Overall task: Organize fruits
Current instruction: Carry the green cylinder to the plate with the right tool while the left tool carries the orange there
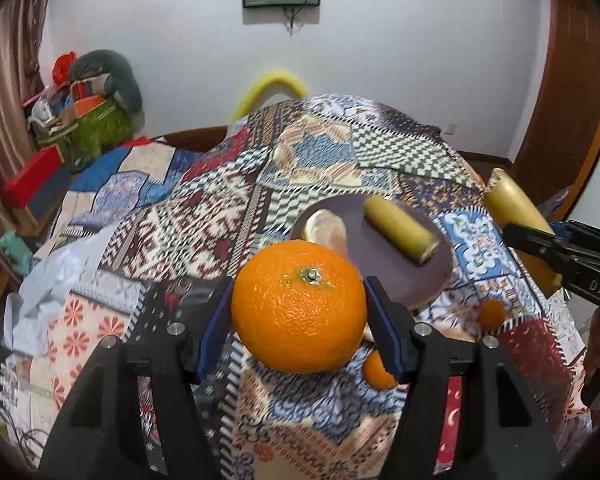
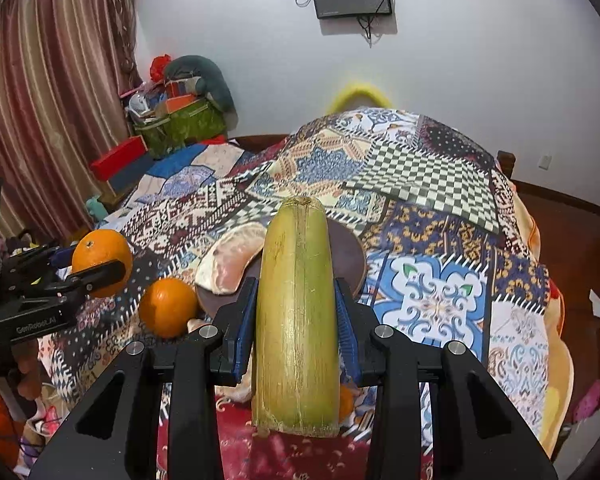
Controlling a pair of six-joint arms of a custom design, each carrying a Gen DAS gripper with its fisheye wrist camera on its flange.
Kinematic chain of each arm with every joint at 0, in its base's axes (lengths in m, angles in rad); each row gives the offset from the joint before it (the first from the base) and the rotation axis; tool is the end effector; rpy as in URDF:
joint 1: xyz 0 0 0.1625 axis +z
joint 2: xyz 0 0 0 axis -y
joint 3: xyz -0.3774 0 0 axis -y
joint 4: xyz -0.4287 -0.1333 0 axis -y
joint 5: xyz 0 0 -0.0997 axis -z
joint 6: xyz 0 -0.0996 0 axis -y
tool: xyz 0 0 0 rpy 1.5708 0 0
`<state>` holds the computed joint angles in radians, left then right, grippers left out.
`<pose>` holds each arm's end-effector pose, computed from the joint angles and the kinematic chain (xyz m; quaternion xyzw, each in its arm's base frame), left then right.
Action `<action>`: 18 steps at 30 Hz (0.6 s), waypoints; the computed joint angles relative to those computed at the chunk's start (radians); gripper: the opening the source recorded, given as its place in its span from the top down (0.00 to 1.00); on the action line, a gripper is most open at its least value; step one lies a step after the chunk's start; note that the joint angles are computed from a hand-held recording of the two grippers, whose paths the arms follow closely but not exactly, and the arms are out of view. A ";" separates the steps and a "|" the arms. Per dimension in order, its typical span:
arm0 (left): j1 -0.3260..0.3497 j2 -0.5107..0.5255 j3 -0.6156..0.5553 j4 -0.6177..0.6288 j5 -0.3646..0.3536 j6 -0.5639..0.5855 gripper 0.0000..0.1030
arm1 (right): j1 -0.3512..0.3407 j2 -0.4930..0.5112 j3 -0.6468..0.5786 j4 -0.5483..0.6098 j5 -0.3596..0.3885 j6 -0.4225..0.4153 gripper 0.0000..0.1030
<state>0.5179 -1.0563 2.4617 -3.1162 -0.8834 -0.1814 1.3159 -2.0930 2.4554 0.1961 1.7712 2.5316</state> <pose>-0.2205 -0.3518 0.0059 0.3751 0.8614 -0.2482 0.2360 0.0486 -0.2633 0.2013 0.1060 -0.8651 0.4013 0.2816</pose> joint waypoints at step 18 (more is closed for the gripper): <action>0.060 0.175 -0.203 -0.031 -0.078 0.116 0.39 | -0.040 0.132 -0.098 -0.049 -0.031 -0.025 0.67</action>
<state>0.5784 -0.8810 2.2583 -3.1471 -0.9614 -0.0655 1.2764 -1.9613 2.3577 0.1473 1.7404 2.5067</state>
